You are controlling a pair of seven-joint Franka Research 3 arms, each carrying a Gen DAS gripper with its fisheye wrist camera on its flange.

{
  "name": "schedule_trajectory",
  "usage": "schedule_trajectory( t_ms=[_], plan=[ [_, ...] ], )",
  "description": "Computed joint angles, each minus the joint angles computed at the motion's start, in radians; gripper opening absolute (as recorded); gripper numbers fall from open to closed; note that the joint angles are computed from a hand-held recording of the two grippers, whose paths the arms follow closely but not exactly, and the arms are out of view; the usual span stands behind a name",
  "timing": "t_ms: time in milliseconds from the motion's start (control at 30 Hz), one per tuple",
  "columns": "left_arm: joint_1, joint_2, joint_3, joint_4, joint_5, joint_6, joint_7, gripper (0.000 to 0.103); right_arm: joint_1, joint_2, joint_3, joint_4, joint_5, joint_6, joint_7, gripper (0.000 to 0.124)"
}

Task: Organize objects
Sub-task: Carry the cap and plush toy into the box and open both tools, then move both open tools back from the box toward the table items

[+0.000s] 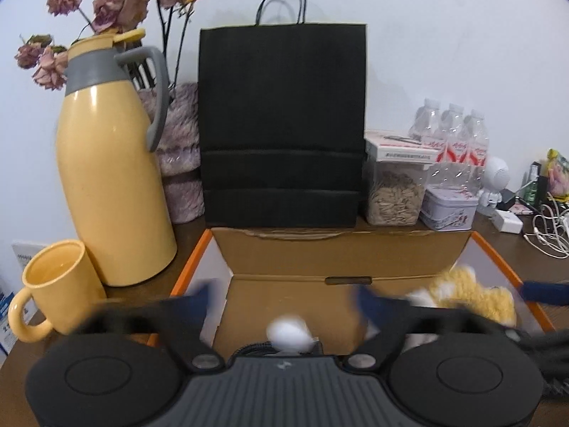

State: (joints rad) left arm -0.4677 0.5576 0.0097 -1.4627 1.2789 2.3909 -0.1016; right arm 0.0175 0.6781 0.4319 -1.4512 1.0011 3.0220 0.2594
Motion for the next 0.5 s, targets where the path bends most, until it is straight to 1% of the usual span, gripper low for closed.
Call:
schedule_trajectory(
  t_ms=[67, 167, 400, 500],
  plan=[
    [-0.006, 0.0, 0.003, 0.0, 0.003, -0.018, -0.011, 0.103, -0.032, -0.001, 0.053, -0.011, 0.036, 0.032, -0.076, 0.103],
    [-0.001, -0.002, -0.002, -0.001, -0.012, -0.021, -0.005, 0.103, -0.056, -0.006, 0.089, -0.021, 0.073, 0.044, -0.136, 0.103],
    [-0.004, -0.01, -0.004, -0.01, 0.003, -0.024, -0.01, 0.103, -0.036, -0.012, 0.067, -0.014, 0.111, 0.047, -0.165, 0.103],
    [-0.005, -0.012, -0.006, -0.013, 0.004, -0.026, -0.011, 0.103, -0.035, -0.015, 0.067, -0.017, 0.128, 0.052, -0.186, 0.103]
  ],
)
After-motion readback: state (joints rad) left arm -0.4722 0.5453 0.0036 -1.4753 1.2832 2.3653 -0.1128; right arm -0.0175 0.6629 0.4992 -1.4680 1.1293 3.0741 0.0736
